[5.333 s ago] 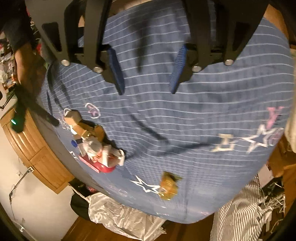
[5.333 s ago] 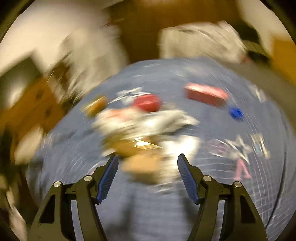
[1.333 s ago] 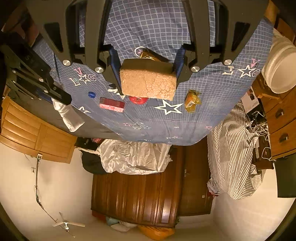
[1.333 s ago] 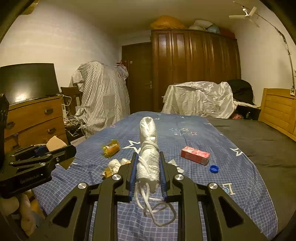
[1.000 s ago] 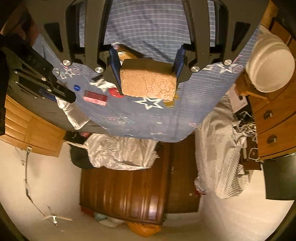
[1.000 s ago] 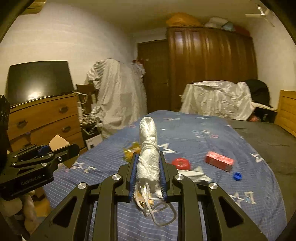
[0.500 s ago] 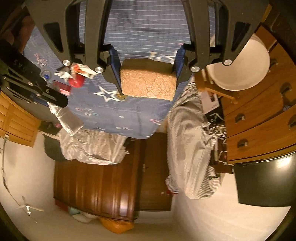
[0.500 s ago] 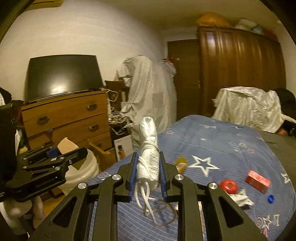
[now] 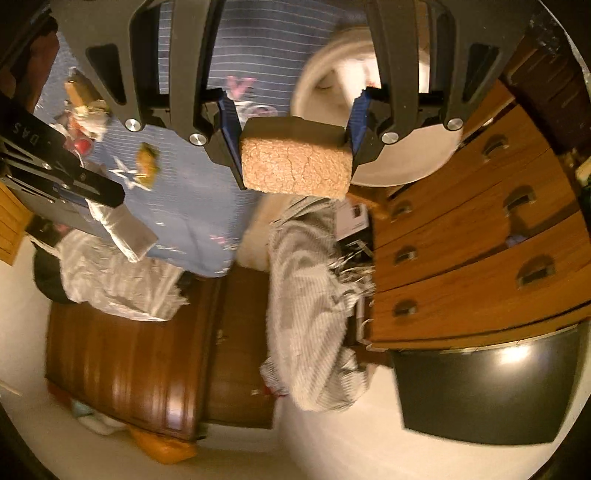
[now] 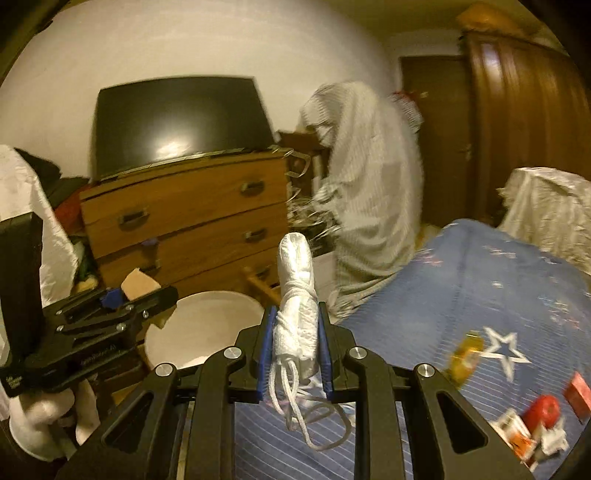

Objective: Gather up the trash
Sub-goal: 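Carry the sponge and cable bundle over the white bucket with both tools, then open both tools to drop the sponge and cable bundle into the bucket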

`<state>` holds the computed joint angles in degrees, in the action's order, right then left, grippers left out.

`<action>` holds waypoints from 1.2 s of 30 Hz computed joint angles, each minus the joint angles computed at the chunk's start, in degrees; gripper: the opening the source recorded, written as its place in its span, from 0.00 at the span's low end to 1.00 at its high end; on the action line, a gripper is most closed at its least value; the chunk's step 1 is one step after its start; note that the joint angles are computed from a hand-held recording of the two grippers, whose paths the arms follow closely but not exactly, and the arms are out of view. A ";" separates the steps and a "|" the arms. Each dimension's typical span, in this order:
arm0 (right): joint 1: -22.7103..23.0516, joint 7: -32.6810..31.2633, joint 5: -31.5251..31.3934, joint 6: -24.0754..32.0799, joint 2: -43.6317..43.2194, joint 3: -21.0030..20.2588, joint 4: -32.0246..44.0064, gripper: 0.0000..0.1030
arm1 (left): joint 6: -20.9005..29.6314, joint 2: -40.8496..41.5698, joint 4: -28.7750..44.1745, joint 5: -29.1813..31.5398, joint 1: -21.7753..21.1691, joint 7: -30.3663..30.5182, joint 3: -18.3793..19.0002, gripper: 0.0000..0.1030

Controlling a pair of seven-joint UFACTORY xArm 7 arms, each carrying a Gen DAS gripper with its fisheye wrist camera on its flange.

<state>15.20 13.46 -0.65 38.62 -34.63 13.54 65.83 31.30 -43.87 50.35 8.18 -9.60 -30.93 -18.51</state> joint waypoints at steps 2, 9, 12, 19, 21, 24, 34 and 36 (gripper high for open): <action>0.69 -0.66 0.36 0.54 5.02 0.67 3.57 0.22 | 1.06 0.40 -0.15 -0.38 -0.05 1.19 2.16 0.45; 5.03 -3.50 2.70 8.82 26.66 0.68 22.45 0.22 | 5.20 5.67 0.98 -4.30 -1.34 8.55 9.61 0.45; 7.01 -4.04 2.22 13.84 35.36 0.42 30.80 0.22 | 5.68 8.38 1.45 -5.86 -1.03 10.88 11.10 0.45; 11.65 -4.52 1.88 24.50 51.06 -1.67 47.68 0.22 | 6.73 12.21 1.18 -8.17 0.29 14.58 13.18 0.45; 12.30 -4.62 1.96 25.14 52.68 -2.37 48.95 0.22 | 6.98 13.01 0.97 -8.68 0.52 15.59 13.59 0.45; 12.72 -4.79 2.45 24.52 53.40 -2.89 48.75 0.22 | 6.92 13.26 0.32 -9.34 0.84 16.28 13.73 0.45; 12.10 -5.78 3.40 22.51 50.94 -3.00 44.16 0.22 | 5.88 14.85 0.70 -10.38 1.41 17.78 14.01 0.45; 11.72 -6.11 3.76 22.44 50.39 -3.02 43.52 0.22 | 5.68 15.07 0.80 -10.18 1.73 17.83 13.92 0.45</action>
<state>26.92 7.35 3.11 61.06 15.76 10.52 109.35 36.98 -28.80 51.15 -2.00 -7.86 -13.10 -4.58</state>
